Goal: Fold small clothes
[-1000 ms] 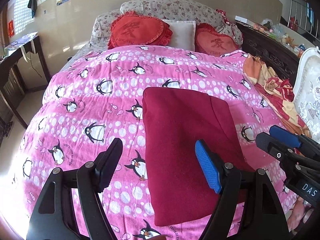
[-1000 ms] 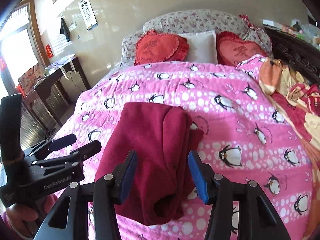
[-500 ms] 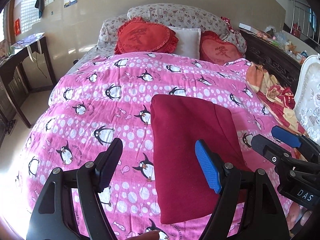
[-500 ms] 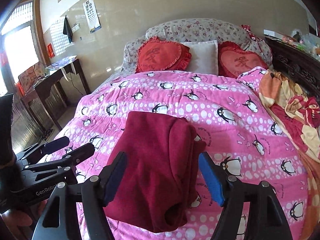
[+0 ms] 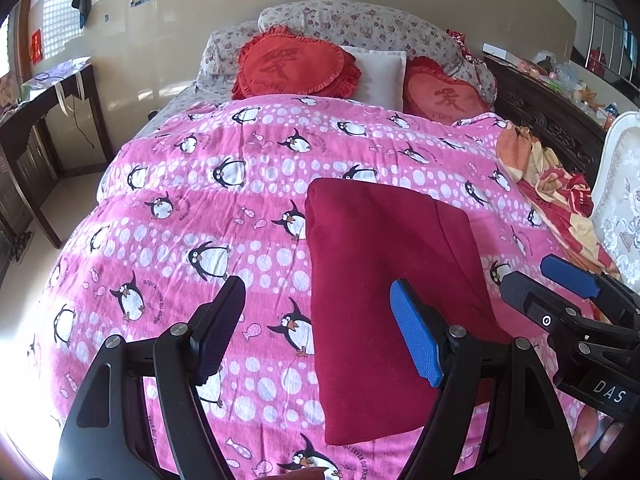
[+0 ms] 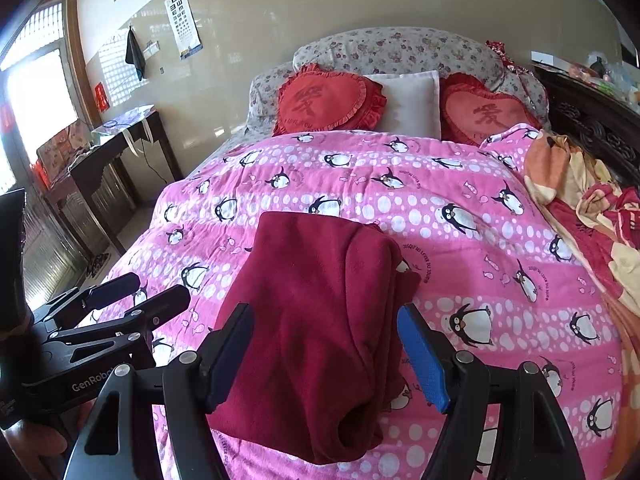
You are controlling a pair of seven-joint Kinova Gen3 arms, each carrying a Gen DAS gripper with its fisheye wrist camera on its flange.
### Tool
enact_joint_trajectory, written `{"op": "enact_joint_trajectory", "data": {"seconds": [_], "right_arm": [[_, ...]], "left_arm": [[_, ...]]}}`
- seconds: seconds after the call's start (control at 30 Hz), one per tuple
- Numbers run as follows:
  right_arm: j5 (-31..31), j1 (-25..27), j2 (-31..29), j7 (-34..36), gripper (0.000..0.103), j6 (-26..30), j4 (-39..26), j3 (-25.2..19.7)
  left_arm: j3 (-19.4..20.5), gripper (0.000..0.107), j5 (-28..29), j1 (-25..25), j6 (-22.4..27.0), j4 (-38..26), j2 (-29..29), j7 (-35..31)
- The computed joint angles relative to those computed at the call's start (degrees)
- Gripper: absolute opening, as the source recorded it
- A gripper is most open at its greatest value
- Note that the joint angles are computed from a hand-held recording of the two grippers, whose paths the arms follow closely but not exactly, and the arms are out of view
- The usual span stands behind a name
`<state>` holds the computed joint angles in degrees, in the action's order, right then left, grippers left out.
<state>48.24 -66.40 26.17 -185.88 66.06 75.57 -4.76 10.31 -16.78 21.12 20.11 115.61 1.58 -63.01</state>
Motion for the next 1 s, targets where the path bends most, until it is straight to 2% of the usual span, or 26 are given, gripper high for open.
{"op": "enact_joint_trajectory", "data": {"seconds": [0.53, 1.0], "right_arm": [[-1.51, 1.29, -0.05, -0.05, 0.072, -2.51, 1.00, -0.05], [-2.91, 1.70, 0.51, 0.88, 0.072, -3.67, 0.68, 0.38]], "left_arm": [[-0.27, 0.076, -1.32, 0.83, 0.25, -0.21, 0.82, 1.51], [-0.93, 0.076, 0.62, 0.88, 0.47, -0.82, 2.00, -0.90]]}}
